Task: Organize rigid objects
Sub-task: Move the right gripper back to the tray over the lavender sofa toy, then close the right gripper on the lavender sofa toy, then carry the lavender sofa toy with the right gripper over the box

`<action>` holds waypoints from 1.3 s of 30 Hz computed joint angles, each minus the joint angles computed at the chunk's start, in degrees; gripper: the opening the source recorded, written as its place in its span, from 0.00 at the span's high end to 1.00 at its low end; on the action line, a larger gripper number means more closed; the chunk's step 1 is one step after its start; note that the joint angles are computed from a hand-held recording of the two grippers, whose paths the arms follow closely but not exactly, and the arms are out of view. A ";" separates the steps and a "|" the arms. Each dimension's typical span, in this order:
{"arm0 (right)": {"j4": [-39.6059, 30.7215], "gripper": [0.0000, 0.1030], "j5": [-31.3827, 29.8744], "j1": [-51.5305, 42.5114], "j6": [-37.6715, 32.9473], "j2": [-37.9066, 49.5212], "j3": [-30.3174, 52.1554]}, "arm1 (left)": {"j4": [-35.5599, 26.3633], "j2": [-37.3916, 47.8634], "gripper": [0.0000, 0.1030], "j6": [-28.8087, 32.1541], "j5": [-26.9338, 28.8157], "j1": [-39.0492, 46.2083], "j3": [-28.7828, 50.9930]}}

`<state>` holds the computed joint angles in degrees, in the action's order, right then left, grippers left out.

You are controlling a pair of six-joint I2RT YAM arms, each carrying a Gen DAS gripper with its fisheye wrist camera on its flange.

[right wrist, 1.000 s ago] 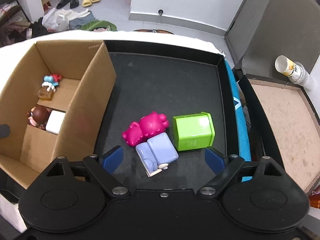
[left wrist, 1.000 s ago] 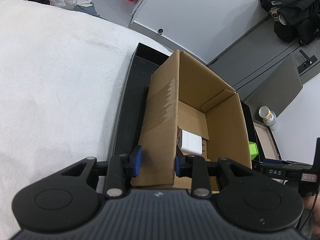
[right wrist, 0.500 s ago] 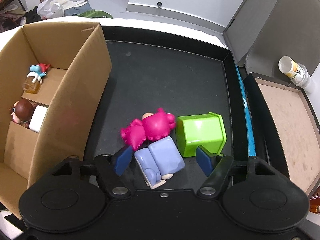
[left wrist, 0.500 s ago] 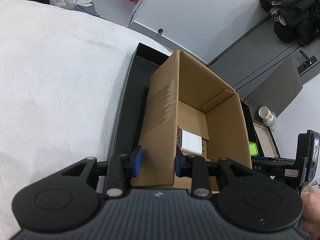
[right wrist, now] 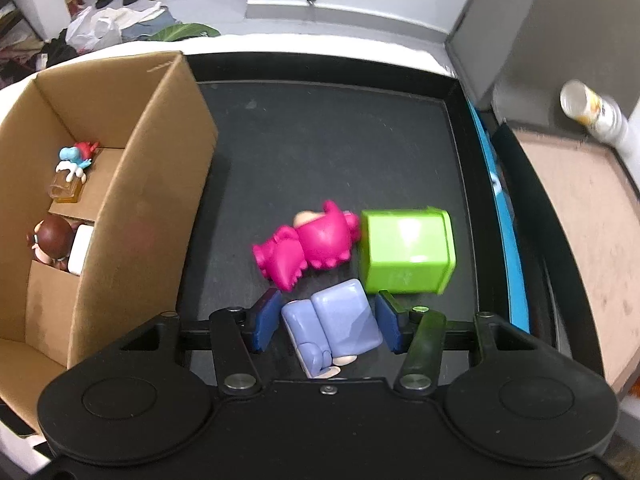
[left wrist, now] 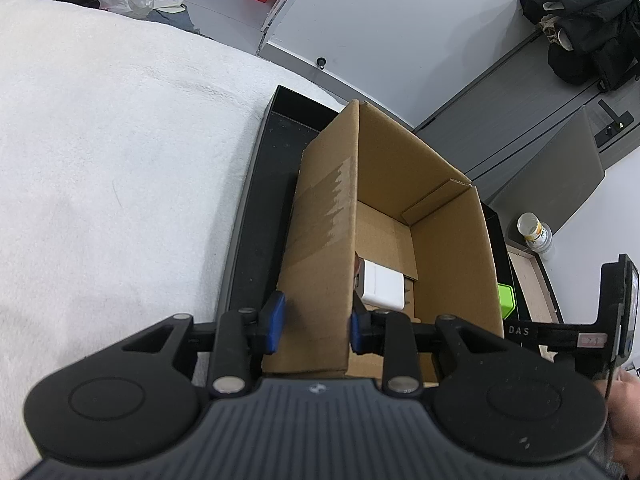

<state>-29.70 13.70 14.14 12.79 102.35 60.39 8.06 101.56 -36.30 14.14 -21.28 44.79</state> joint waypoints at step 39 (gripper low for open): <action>-11.22 0.57 1.42 5.30 0.78 -0.16 4.89 | -0.05 0.06 0.71 -0.09 0.05 -0.04 0.10</action>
<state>-40.93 15.12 19.43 13.57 102.19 65.28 8.02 101.61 -36.39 14.20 -21.32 44.89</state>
